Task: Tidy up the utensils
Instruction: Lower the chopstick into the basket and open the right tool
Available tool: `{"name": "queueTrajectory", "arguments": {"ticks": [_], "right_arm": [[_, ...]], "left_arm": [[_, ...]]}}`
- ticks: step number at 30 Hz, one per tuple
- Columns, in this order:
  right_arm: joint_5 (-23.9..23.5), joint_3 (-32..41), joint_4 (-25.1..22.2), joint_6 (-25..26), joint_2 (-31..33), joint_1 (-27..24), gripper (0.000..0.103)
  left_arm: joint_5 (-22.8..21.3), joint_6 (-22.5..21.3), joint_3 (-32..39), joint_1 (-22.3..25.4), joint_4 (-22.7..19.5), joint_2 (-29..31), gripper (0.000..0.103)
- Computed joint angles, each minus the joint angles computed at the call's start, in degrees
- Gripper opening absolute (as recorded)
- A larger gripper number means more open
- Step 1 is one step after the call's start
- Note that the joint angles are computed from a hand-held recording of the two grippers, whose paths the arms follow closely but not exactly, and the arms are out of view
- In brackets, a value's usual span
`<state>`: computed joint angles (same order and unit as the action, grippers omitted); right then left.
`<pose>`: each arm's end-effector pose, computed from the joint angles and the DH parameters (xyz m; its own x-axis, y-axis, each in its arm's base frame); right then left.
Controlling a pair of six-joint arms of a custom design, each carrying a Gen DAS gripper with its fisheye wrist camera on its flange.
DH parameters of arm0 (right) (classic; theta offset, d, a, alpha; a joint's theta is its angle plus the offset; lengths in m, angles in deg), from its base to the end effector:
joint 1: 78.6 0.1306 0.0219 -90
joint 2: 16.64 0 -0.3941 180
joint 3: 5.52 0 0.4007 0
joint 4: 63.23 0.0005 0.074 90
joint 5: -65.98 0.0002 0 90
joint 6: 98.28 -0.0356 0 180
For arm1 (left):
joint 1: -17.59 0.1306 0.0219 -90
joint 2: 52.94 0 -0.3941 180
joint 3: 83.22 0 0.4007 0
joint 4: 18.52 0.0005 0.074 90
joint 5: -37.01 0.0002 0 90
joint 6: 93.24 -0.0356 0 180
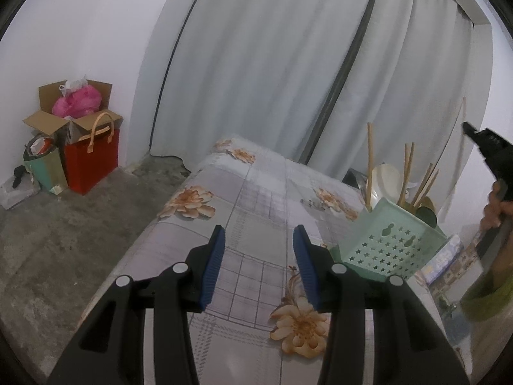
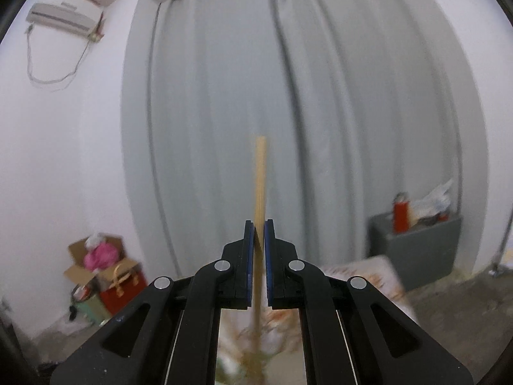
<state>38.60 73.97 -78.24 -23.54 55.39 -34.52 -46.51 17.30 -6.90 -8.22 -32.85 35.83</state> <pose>0.3005 0.2463 0.5454 -0.0088 0.1599 -0.9871 0.3263 0.9336 0.1484 0.4502 -0.2227 0.3888 -0.5634 -0.1148 -0.8181 0.3477 0.8654 -0.3608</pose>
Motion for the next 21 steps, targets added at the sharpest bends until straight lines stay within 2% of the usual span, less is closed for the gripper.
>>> {"name": "queueTrajectory", "arguments": {"ticks": [1,5,9,16,21], "right_arm": [[1.0,-0.5,0.8,0.7,-1.2,-0.5,0.004],[1.2,-2.2,0.4,-1.8,-3.9,-3.3,0.005],[-2.0,-3.7,-3.9,-8.5,-4.1,-5.9,0.004],[-1.6,-6.3,-6.3,-13.8,-4.5,-4.3,0.004],[0.5,-7.4,-5.5,-14.0,-6.3,-2.8,0.004]], "left_arm": [[0.3,0.1,0.2,0.0,-0.2,0.2,0.043],[0.0,-0.3,0.8,-0.7,-0.7,0.7,0.043],[-1.0,-0.9,1.4,-1.4,-1.3,1.0,0.043],[-2.4,-2.3,2.4,-2.2,-2.8,1.5,0.043],[-2.6,-2.5,3.0,-2.6,-3.3,1.9,0.043]]}}
